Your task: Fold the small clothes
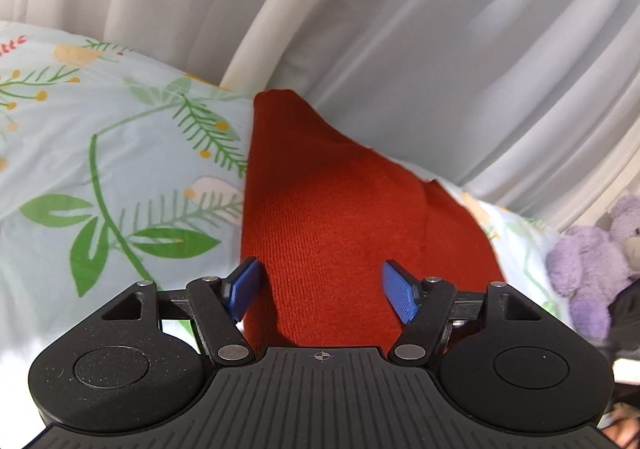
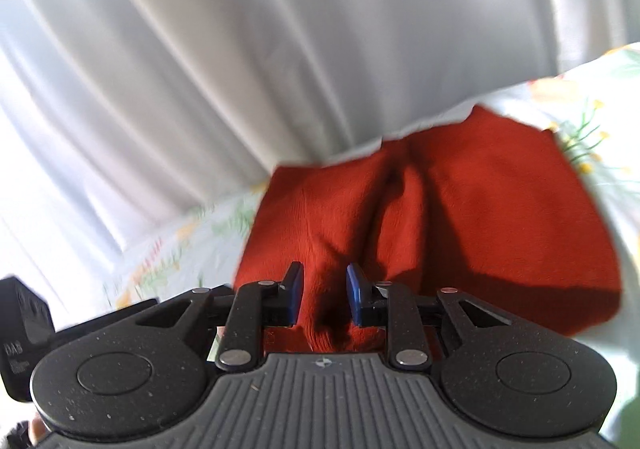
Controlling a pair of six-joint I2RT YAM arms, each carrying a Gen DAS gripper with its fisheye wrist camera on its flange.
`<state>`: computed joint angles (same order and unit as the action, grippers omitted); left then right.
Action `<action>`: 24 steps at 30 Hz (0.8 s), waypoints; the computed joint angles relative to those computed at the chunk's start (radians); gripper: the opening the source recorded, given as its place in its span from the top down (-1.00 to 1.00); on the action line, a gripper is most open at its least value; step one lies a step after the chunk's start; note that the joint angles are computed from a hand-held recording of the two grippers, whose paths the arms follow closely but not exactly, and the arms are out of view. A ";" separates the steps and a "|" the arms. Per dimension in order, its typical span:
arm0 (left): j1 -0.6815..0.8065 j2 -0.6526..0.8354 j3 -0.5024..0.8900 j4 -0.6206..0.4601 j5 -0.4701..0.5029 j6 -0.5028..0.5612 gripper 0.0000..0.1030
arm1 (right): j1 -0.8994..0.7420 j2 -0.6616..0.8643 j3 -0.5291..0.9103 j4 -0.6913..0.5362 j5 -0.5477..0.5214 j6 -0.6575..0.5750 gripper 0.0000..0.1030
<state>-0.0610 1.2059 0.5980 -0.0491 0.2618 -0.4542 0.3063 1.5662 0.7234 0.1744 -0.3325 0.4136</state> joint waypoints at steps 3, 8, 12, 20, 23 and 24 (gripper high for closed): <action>0.067 -0.029 -0.004 -0.011 0.141 -0.057 -0.46 | -0.011 0.057 -0.020 0.047 -0.010 -0.017 0.60; 0.105 -0.082 0.015 -0.086 0.135 -0.071 -0.66 | -0.058 0.051 -0.005 0.025 -0.093 -0.061 0.52; 0.118 -0.073 0.025 -0.118 0.025 -0.085 -0.73 | -0.159 0.055 0.002 0.078 -0.177 0.011 0.17; 0.130 0.014 0.039 -0.082 -0.011 -0.159 -0.73 | -0.274 0.362 0.244 0.096 -0.453 0.232 0.13; 0.123 0.030 0.058 -0.108 -0.058 -0.156 -0.73 | -0.267 0.411 0.275 0.161 -0.516 0.309 0.13; 0.118 0.037 0.067 -0.122 -0.082 -0.149 -0.73 | -0.257 0.428 0.300 0.146 -0.516 0.299 0.12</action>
